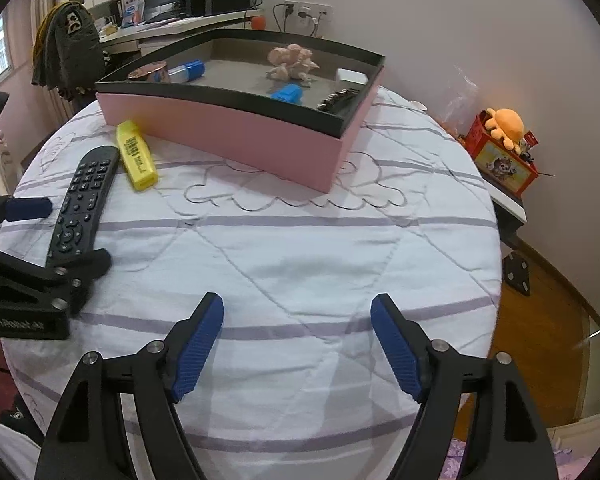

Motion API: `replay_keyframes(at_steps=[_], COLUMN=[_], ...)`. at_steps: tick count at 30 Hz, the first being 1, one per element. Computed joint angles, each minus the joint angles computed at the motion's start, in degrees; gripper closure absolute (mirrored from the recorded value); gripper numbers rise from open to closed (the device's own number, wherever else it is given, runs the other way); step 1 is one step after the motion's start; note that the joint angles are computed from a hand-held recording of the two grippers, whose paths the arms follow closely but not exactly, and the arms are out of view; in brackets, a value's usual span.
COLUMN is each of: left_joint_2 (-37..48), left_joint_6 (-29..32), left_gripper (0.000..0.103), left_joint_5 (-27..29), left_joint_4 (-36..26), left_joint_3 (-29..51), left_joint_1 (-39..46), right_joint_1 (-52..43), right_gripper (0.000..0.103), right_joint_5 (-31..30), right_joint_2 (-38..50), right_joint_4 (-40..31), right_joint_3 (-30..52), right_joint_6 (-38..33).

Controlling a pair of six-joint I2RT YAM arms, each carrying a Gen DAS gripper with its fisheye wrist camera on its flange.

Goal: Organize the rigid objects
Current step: 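Move the left gripper to the remote and grasp its middle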

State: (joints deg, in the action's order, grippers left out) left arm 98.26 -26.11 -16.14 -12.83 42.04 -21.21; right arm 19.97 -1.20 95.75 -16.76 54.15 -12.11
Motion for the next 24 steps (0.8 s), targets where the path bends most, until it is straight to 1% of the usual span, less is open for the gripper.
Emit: replay_keyframes(at_steps=[2,8,10,14,17,18,19,20,21,22,23,24], left_joint_2=[-1.8,-5.6,-4.3,-1.9,-0.5,-0.9,-1.5,-1.9,-2.3,-3.2,-3.9,-4.4], left_joint_6=[1.2,4.4,5.3,7.4,10.2,10.9,11.5,12.9,13.8,14.1,14.7,15.3], left_gripper=[0.0,0.0,0.0,0.0,0.005,0.009,0.017,0.02,0.026,0.036,0.042,0.054], left_joint_5=[-1.0,0.1,2.0,2.8,4.6,5.2,5.9,7.4,8.4,8.9,9.5,10.4], left_joint_4=[-0.2,1.2,2.0,5.3,8.3,9.1,9.8,10.2,10.3,10.0,10.1,9.8], left_joint_3=[-1.8,-6.0,-5.0,-3.6,-3.3,-3.9,-4.4,-4.6,-5.0,-5.3,-5.6,-5.7], left_joint_1=[1.4,8.1,9.5,10.7,12.1,12.5,12.4,13.0,13.3,13.1,13.4,13.8], right_joint_1=[1.2,4.7,5.4,6.0,6.0,6.0,5.9,5.9,6.0,6.0,6.1,6.1], right_gripper=[0.025,0.025,0.025,0.025,0.025,0.025,0.025,0.025,0.025,0.025,0.025,0.025], right_joint_5=[0.6,1.2,1.2,2.0,2.1,2.1,2.1,2.2,2.2,2.3,2.4,2.4], right_joint_2=[-0.1,0.0,0.4,1.3,1.8,1.9,2.2,2.4,2.6,2.7,2.8,3.0], right_joint_4=[-0.2,-0.9,-1.2,-1.8,-2.3,-2.4,-2.5,-2.7,-2.9,-2.9,-3.0,-3.3], right_joint_3=[0.0,0.9,1.3,2.1,2.6,2.6,3.0,3.1,3.3,3.4,3.6,3.9], right_joint_6=[0.8,3.0,3.6,5.2,6.0,6.3,6.5,6.7,6.8,7.0,7.2,7.4])
